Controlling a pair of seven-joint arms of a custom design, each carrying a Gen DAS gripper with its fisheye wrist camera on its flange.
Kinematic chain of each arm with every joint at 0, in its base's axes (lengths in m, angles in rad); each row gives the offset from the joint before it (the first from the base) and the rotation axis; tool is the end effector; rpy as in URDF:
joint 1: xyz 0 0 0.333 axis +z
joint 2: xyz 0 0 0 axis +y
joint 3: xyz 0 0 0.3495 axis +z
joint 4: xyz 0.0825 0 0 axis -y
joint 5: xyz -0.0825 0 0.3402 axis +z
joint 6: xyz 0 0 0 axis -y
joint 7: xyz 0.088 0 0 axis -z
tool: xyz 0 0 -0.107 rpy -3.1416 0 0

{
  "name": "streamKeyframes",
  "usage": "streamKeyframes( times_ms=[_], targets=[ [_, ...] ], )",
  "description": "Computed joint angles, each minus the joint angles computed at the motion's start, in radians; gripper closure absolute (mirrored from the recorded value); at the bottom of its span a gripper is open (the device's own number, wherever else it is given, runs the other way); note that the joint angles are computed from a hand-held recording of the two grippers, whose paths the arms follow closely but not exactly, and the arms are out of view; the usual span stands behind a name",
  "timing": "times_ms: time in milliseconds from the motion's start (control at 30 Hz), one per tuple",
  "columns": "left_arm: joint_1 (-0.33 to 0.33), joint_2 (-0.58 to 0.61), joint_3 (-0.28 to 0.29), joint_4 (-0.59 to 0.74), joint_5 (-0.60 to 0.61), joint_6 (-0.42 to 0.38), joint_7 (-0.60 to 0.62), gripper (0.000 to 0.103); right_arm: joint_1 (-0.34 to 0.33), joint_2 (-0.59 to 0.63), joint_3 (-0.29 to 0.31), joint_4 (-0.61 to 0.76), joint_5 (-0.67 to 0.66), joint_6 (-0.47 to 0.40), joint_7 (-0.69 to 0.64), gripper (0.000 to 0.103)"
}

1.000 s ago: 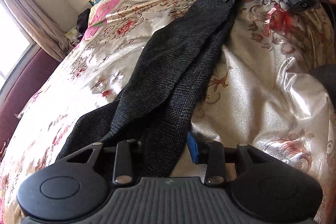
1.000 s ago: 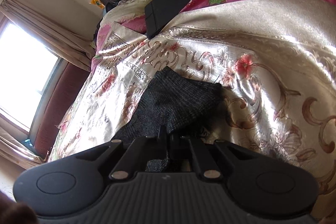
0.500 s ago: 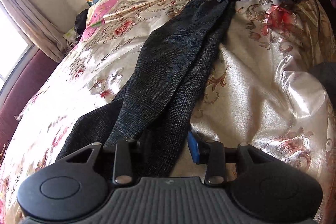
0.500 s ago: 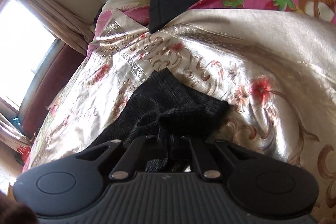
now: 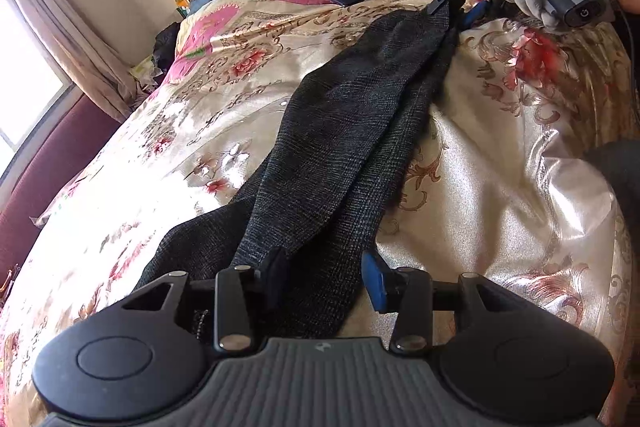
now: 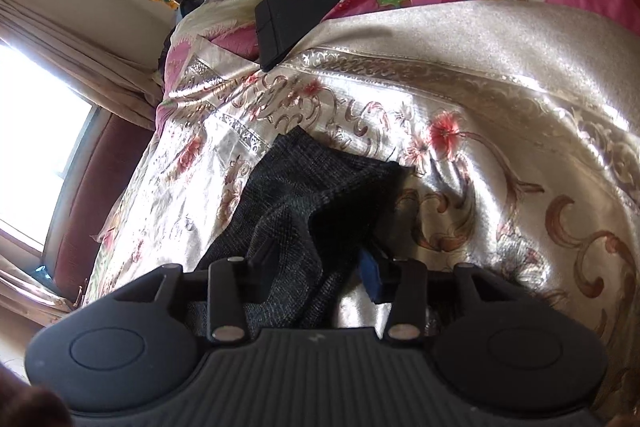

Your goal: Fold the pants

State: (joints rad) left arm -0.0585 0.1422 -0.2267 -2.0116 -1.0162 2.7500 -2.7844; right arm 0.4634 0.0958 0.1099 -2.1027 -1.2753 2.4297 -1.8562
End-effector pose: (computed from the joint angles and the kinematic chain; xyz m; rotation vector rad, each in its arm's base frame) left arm 0.5703 -0.1246 0.4946 -0.2664 2.4510 -0.8486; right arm 0.4653 0.2948 0.4582 -0.2469 2.2477 -0.4639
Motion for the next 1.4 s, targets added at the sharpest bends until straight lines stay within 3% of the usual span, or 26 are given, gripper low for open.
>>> streamKeyframes(
  times_ms=[233, 400, 533, 567, 600, 667, 700, 833, 900, 967, 1033, 1100, 1167, 1200, 1267, 1400],
  targets=[
    [0.002, -0.002, -0.007, 0.006, -0.054, 0.016, 0.035, 0.046, -0.001, 0.063, -0.021, 0.068, 0.046, -0.020, -0.044, 0.052],
    [0.008, 0.019, 0.002, 0.040, -0.064, -0.005, 0.012, 0.042, 0.037, 0.040, -0.009, 0.039, -0.019, -0.056, 0.068, 0.052],
    [-0.004, 0.039, -0.008, 0.053, -0.027, 0.068, -0.031, 0.042, 0.022, 0.094, -0.030, 0.100, -0.010, -0.049, 0.029, 0.051],
    [-0.007, 0.042, -0.006, 0.056, -0.004, 0.077, -0.062, 0.041, 0.019, 0.115, -0.037, 0.127, -0.005, -0.052, 0.016, 0.062],
    [-0.012, 0.048, 0.000, 0.061, 0.036, 0.085, -0.110, 0.040, 0.014, 0.129, -0.046, 0.143, -0.009, -0.032, 0.017, 0.087],
    [-0.014, 0.062, 0.006, 0.079, 0.114, 0.079, -0.194, 0.040, 0.001, 0.123, -0.079, 0.132, -0.136, 0.079, 0.192, 0.093],
    [-0.009, 0.066, 0.001, 0.091, 0.131, 0.073, -0.214, 0.040, 0.006, 0.103, -0.088, 0.127, -0.224, 0.080, 0.279, 0.094],
    [0.033, 0.045, -0.050, 0.104, 0.017, 0.029, -0.137, 0.038, 0.026, -0.045, -0.035, 0.078, -0.400, -0.077, 0.247, 0.096],
    [0.025, 0.033, -0.049, 0.083, -0.007, 0.000, -0.122, 0.026, 0.041, -0.103, 0.020, 0.060, -0.349, -0.194, 0.087, 0.096],
    [-0.019, 0.041, -0.020, 0.049, 0.127, 0.008, -0.215, 0.026, 0.041, -0.112, 0.050, 0.036, -0.237, -0.237, -0.016, 0.096],
    [-0.033, 0.051, 0.010, 0.043, 0.276, -0.082, -0.339, 0.026, 0.009, -0.091, 0.032, 0.000, -0.009, -0.135, -0.109, 0.096],
    [-0.011, 0.032, 0.007, 0.035, 0.281, -0.150, -0.345, 0.028, -0.019, -0.065, 0.018, -0.046, 0.165, -0.056, -0.155, 0.096],
    [0.014, 0.013, 0.020, 0.053, 0.295, -0.269, -0.353, 0.028, -0.011, -0.066, 0.027, -0.068, 0.126, -0.064, -0.082, 0.094],
    [0.027, 0.006, 0.029, 0.064, 0.293, -0.329, -0.358, 0.028, -0.003, -0.074, 0.035, -0.067, 0.124, -0.088, -0.064, 0.091],
    [0.050, -0.011, 0.046, 0.078, 0.271, -0.407, -0.355, 0.028, 0.014, -0.086, 0.054, -0.038, 0.189, -0.167, -0.161, 0.091],
    [0.083, -0.032, 0.075, 0.108, 0.183, -0.462, -0.330, 0.027, 0.086, -0.040, 0.106, 0.137, 0.325, -0.478, -0.507, 0.090]
  ],
)
